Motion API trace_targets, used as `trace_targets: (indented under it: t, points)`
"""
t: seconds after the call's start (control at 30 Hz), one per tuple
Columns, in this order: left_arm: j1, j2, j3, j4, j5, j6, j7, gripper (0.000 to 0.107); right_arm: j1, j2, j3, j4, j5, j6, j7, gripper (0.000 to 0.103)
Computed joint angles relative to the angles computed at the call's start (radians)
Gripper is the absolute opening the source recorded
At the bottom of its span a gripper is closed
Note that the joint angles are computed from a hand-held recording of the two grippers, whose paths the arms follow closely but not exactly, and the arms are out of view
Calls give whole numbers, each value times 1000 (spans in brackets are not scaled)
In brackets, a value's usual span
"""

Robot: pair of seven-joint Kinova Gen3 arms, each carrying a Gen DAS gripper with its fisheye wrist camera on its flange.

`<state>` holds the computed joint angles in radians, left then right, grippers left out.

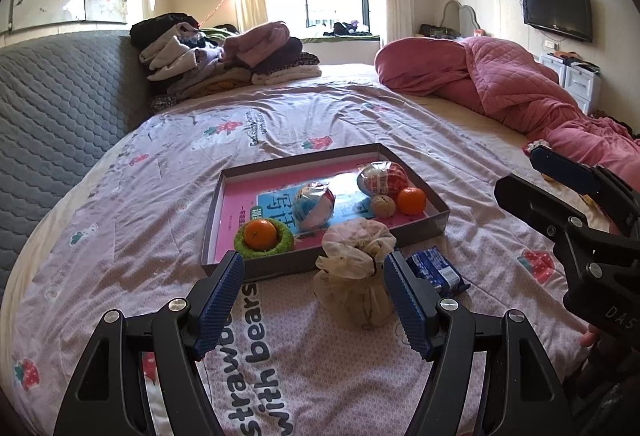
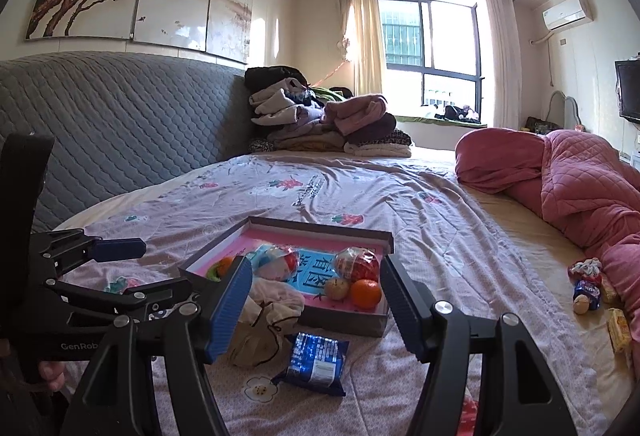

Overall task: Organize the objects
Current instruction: 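Move both tools toward the cream mesh bag and blue snack packet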

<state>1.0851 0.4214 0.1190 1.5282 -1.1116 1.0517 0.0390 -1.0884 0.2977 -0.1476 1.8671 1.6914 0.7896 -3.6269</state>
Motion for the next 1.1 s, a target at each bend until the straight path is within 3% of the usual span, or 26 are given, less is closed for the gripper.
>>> trace_targets:
  t: [0.3,0.47,1.1]
  points:
    - [-7,3,3,10,31,-20,-8,74,78,18,-118,1,-47,17,32,66]
    - [-12,1,2,16,49,-33,-15,74,89,22,-139,7,-64,13,36,66]
    - [-42,19,-11,22,158,-113,-69,74,91,58,-81,-44,-282,-119,178,66]
